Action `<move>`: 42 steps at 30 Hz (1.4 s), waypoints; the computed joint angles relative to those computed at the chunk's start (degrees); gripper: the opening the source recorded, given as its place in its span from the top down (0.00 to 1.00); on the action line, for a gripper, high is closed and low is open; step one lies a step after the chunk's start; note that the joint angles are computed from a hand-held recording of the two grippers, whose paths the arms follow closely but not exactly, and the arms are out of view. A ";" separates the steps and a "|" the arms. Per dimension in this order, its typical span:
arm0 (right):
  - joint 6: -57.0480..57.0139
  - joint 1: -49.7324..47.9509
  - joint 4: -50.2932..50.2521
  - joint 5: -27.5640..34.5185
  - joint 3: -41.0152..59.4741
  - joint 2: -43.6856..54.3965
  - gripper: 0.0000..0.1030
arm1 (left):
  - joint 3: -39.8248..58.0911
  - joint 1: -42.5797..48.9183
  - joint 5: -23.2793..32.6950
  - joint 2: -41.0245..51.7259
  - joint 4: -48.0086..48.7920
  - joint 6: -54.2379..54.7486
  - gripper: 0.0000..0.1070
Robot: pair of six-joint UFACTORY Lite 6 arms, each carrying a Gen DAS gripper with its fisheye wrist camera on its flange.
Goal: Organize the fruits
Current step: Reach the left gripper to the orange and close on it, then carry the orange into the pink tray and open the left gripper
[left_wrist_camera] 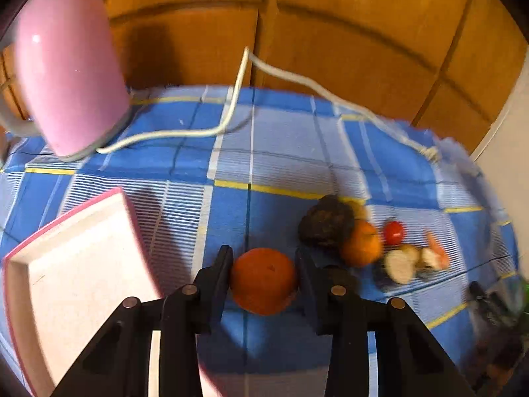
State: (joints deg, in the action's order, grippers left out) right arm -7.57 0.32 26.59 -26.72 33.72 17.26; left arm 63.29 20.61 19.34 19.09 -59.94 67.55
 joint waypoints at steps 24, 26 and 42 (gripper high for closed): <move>-0.57 0.20 0.68 -0.22 0.02 0.16 0.00 | -15.82 29.46 2.75 -6.28 -21.77 23.22 0.40; -0.47 0.26 0.66 -0.28 0.00 0.21 0.00 | -17.84 31.17 4.98 -8.42 -24.50 25.77 0.34; -1.50 0.90 1.91 -0.40 0.11 0.47 0.00 | -45.71 52.87 11.29 -37.70 -31.14 36.12 0.09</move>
